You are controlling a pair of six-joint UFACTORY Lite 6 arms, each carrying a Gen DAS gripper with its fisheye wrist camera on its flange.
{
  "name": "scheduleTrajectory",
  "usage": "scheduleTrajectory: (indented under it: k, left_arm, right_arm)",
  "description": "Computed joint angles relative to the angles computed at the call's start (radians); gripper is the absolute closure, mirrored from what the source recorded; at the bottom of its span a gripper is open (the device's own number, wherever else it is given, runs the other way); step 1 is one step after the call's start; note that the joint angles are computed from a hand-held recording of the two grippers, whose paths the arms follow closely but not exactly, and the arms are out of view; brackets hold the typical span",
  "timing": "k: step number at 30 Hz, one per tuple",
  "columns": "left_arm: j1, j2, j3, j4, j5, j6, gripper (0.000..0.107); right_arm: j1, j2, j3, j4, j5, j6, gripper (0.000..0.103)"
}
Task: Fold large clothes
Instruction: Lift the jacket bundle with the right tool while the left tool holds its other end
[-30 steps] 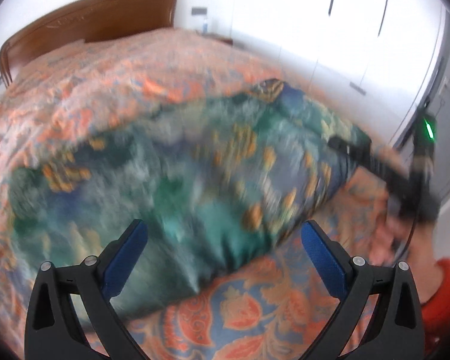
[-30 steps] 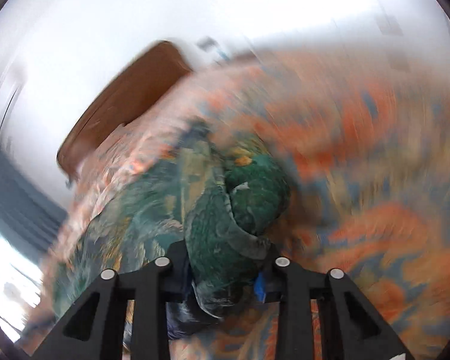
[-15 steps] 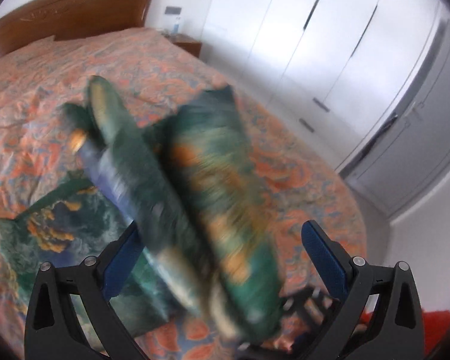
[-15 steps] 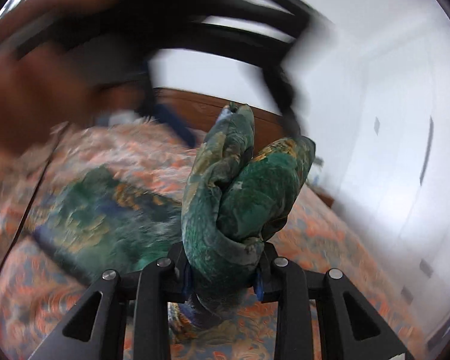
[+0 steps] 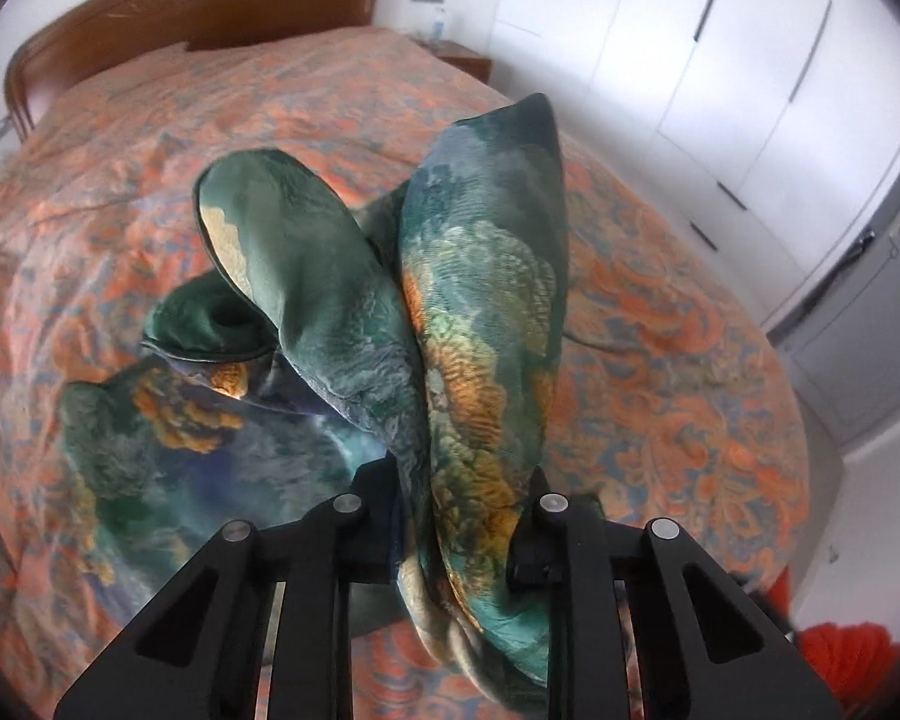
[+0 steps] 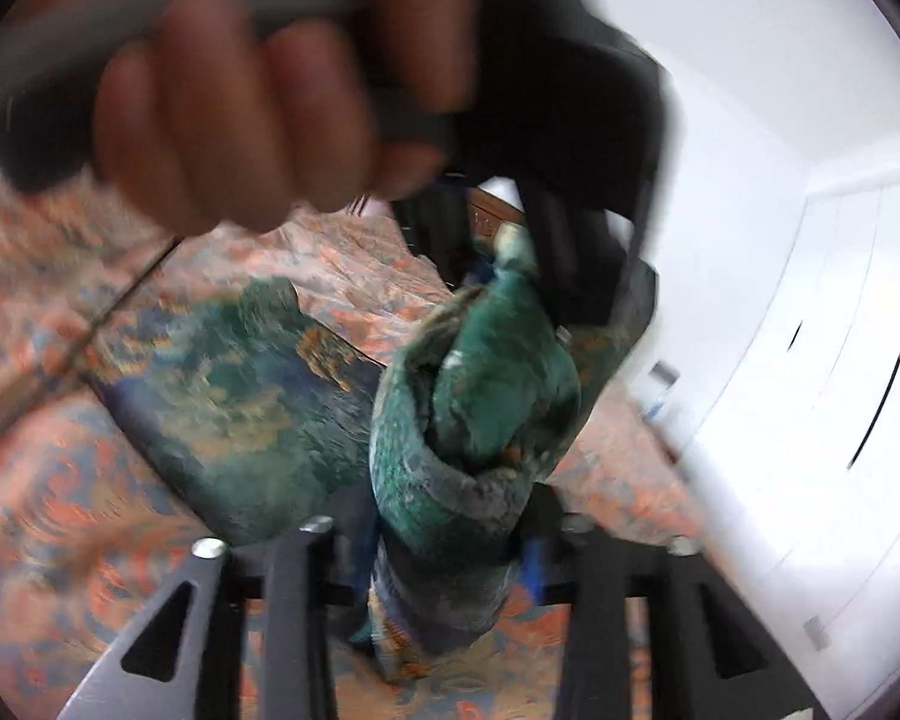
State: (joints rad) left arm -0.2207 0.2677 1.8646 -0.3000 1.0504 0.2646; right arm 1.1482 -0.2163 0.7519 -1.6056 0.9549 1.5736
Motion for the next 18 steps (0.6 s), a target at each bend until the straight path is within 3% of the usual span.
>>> scheduleTrajectory:
  k: [1,3,7,11,15,18]
  left_arm:
    - [0.034,-0.006,0.003,-0.013,0.009,0.02,0.085]
    - [0.119,0.001,0.033,-0.038,0.033,0.058,0.085]
    - [0.284,-0.009,-0.006,-0.088,0.028,0.147,0.085]
    - [0.439,-0.027,-0.132,-0.133,-0.015,0.24,0.085]
    - [0.581,-0.016,-0.264,-0.212,-0.067,0.346,0.085]
    - [0.645,-0.011,-0.342,-0.247,-0.117,0.414,0.085]
  right_arm:
    - [0.009,-0.053,-0.018,0.021,-0.036,0.009,0.037]
    - [0.01,-0.193,-0.063,0.099,-0.119,0.018,0.032]
    - [0.055,-0.403,-0.174,0.23,-0.123,0.029,0.032]
    - [0.016,-0.494,-0.25,0.306,-0.142,0.011,0.032]
    - [-0.16,-0.434,-0.233,0.333,-0.319,0.004,0.032]
    - [-0.228,-0.416,-0.167,0.423,-0.376,-0.126,0.042]
